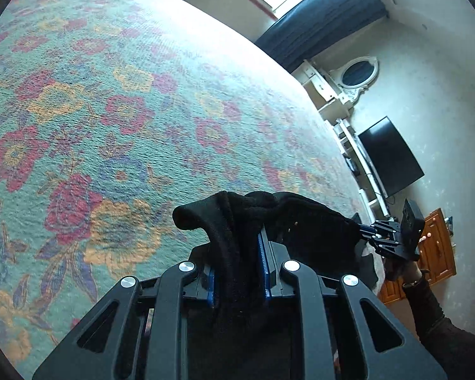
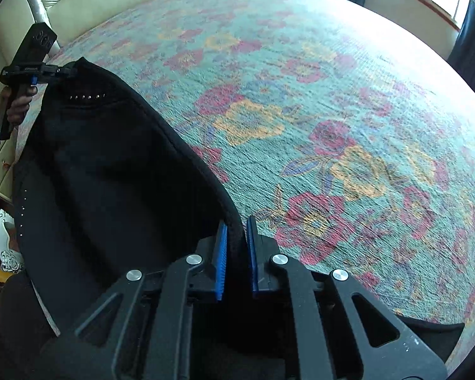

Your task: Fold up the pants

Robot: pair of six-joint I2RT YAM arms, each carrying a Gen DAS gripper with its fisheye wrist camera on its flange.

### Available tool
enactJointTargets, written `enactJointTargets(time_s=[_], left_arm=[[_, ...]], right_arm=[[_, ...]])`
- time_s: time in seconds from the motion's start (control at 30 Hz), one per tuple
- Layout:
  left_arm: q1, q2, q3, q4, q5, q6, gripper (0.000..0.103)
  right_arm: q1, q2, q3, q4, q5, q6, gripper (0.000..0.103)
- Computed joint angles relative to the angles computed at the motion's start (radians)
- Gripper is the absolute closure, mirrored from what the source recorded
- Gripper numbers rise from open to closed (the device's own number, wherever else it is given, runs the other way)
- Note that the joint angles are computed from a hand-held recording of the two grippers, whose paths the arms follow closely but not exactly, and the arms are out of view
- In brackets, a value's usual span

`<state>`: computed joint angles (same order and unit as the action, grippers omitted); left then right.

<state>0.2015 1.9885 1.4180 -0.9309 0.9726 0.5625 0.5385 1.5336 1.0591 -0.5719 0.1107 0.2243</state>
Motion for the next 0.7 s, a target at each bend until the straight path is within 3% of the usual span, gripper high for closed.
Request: enactJointTargets(time_s=[0.1, 0.23, 0.37, 0.43, 0.5, 0.53, 0.63, 0.7], left_arm=[[0.072, -0.09, -0.103, -0.085, 0.05, 0.138, 0.082], [0.164, -0.158, -0.232, -0.193, 0.038, 0.314, 0.08], [0.289, -0.171, -0.366, -0.222, -0.043, 0.453, 0.066], [0.338, -0.204, -0.448, -0.162, -0.109, 0.461, 0.061], [0.39, -0.251, -0.54, -0.054, -0.202, 0.44, 0.043], [0.419, -0.253, -0.564, -0.029, -0.227, 0.438, 0.04], [0.541, -0.2, -0.563, -0.072, -0.229, 0.47, 0.04], [0.587, -0.188, -0.546, -0.106, -0.243, 0.401, 0.039]], right_arm=[[0.142, -0.139, -0.079, -0.017, 0.136, 0.092, 0.092], [0.373, -0.259, -0.179, -0.067, 0.304, 0.29, 0.092], [0.587, -0.222, -0.251, -0.094, 0.395, 0.526, 0.092], [0.667, -0.183, -0.281, -0.092, 0.408, 0.627, 0.091], [0.706, -0.152, -0.317, -0.052, 0.393, 0.697, 0.091], [0.72, -0.143, -0.335, -0.035, 0.389, 0.723, 0.09], [0.788, -0.073, -0.325, -0.04, 0.394, 0.81, 0.087], [0.829, -0.048, -0.31, -0.068, 0.416, 0.866, 0.077]])
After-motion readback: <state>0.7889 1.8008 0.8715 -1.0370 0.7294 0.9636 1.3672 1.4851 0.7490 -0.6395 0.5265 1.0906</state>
